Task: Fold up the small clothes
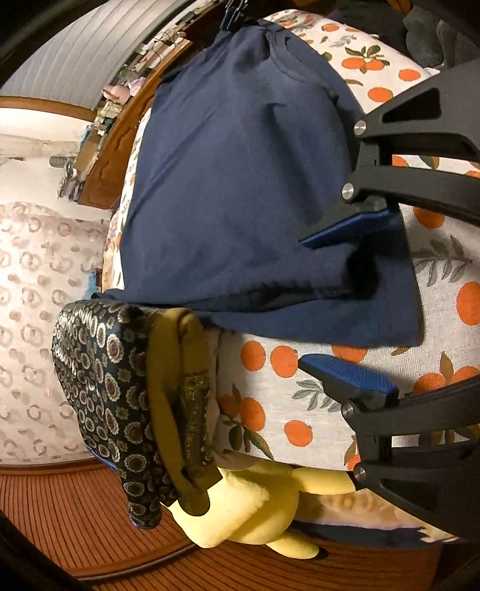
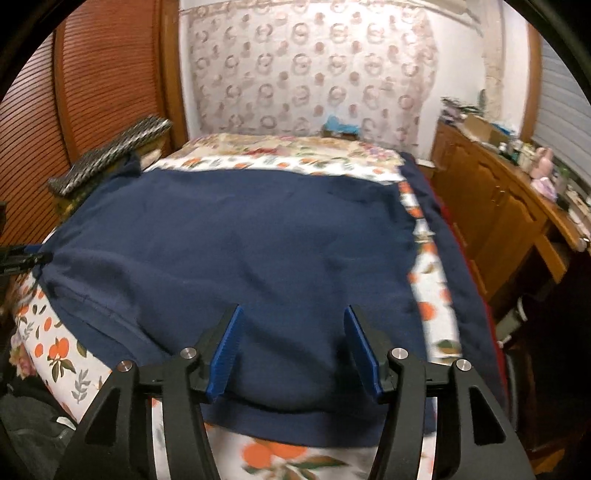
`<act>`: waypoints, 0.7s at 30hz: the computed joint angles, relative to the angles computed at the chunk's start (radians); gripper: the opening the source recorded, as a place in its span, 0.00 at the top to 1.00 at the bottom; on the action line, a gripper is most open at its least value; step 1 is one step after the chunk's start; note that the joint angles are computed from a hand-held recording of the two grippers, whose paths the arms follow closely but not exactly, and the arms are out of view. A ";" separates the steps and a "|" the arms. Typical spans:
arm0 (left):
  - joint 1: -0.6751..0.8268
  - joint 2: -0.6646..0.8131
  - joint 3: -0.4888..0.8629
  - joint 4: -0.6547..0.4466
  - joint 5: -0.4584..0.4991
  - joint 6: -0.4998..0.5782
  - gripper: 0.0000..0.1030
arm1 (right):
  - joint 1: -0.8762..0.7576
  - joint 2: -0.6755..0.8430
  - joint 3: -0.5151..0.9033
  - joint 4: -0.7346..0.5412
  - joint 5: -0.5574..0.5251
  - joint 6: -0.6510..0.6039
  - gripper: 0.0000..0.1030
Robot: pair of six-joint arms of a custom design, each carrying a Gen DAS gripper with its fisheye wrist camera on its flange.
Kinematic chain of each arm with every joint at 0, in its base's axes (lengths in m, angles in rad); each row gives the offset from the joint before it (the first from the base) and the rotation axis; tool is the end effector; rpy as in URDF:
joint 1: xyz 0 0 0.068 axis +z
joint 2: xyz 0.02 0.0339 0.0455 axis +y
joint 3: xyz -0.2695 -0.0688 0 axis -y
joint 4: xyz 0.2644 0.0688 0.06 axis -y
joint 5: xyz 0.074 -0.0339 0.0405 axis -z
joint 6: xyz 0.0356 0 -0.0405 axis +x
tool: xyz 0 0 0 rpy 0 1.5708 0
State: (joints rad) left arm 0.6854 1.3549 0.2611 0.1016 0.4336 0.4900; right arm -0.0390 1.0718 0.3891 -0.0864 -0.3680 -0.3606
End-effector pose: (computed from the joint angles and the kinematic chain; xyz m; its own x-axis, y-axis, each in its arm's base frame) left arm 0.1605 0.1119 0.0804 -0.7585 -0.0685 -0.6480 -0.0448 0.9976 -0.0530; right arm 0.2114 0.0046 0.1553 -0.5720 -0.3071 -0.7606 -0.4529 0.8914 -0.0194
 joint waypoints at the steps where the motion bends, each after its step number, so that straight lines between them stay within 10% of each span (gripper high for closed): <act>1: -0.005 -0.004 -0.006 0.008 -0.005 -0.002 0.41 | 0.031 0.035 0.001 0.026 0.012 0.014 0.43; 21: 0.018 0.019 -0.022 0.065 0.022 0.001 0.40 | 0.226 0.219 0.027 0.169 0.157 0.125 0.36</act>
State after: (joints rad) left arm 0.7033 1.3738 0.2388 0.1667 0.4552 0.4906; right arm 0.1869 1.2905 0.4158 0.0826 -0.2113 -0.2353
